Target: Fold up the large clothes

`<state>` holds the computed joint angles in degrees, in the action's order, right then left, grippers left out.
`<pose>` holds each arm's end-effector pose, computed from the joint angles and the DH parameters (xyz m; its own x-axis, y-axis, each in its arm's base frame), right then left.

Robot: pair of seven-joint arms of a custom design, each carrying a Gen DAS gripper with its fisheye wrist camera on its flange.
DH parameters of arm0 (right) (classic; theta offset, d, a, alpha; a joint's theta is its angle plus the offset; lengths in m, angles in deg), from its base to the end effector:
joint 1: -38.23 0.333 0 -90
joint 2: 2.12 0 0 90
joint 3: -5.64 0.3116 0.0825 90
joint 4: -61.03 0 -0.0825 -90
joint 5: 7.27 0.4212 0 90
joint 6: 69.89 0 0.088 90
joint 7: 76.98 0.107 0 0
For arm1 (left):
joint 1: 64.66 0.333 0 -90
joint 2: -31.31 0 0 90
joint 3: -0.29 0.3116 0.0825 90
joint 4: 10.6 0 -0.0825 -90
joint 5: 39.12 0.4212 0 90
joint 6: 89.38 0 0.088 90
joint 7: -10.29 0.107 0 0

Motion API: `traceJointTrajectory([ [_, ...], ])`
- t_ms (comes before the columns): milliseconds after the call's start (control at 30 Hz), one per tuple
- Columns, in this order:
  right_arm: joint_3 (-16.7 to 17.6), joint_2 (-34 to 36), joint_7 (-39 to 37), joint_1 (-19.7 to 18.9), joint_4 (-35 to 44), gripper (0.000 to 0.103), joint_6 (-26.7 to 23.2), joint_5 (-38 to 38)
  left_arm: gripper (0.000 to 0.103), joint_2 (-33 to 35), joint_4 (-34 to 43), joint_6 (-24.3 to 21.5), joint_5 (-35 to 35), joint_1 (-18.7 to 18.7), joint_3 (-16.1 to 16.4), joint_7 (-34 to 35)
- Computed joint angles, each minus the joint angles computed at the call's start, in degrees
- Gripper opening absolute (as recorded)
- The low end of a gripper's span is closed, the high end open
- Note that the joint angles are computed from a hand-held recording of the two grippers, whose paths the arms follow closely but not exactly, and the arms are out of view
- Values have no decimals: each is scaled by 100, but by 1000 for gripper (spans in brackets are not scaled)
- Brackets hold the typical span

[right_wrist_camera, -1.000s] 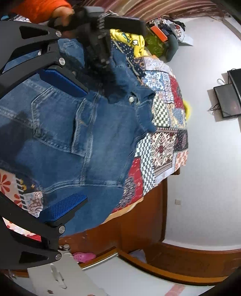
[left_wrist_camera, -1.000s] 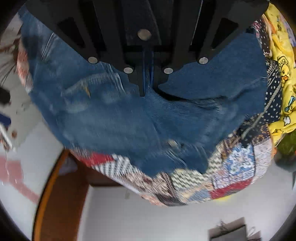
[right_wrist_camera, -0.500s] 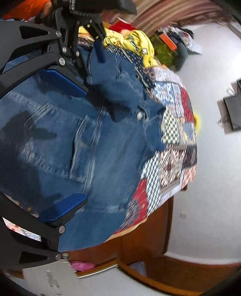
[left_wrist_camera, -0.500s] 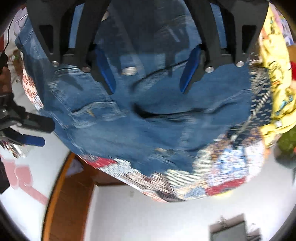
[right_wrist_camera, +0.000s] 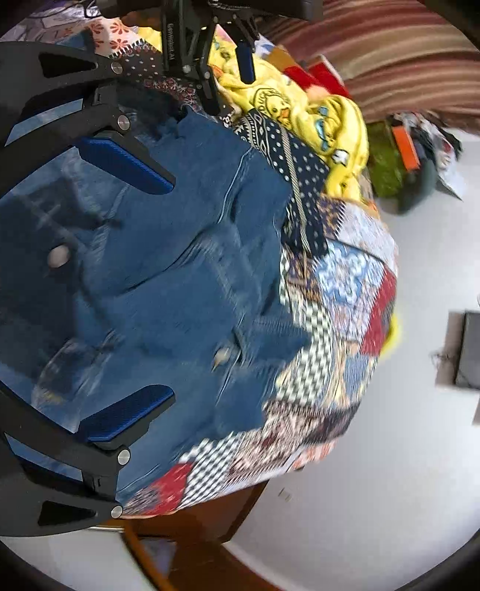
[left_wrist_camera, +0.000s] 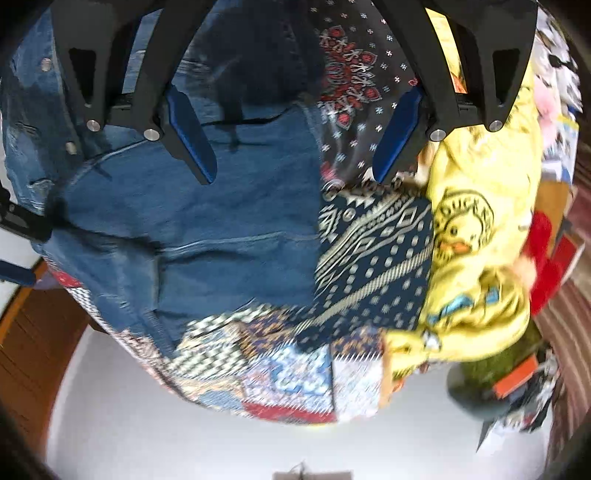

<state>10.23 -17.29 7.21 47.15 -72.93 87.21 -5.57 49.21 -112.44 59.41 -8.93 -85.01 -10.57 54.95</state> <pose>0.5273 0.1274 0.4949 0.2935 -0.9542 0.0577 -0.7412 -0.2652 -0.6167 0.6063 -0.3658 0.4179 -0.1176 -0.9928 0.0219 -0.8201 0.0846 -0.5659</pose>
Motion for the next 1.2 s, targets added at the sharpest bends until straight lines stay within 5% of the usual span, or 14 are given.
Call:
traceJointTrajectory([
  [200, 93, 960, 136, 138, 826, 96, -399, -463, 86, 378, 122, -44, -281, 76, -2, 131],
  [367, -50, 1542, 437, 319, 1311, 72, -816, -954, 86, 652, 263, -127, -517, 98, -46, 396],
  [433, -122, 1615, 546, 363, 1353, 48, -869, -1038, 86, 673, 219, -63, -520, 64, -12, 364],
  [633, -223, 1284, -19, 351, 1083, 21, -730, 47, 87, 699, 173, 23, -597, 57, 21, 302],
  [1200, -634, -803, -379, -127, -411, 12, 657, 1681, 87, 492, 446, -539, -362, -167, -15, 260],
])
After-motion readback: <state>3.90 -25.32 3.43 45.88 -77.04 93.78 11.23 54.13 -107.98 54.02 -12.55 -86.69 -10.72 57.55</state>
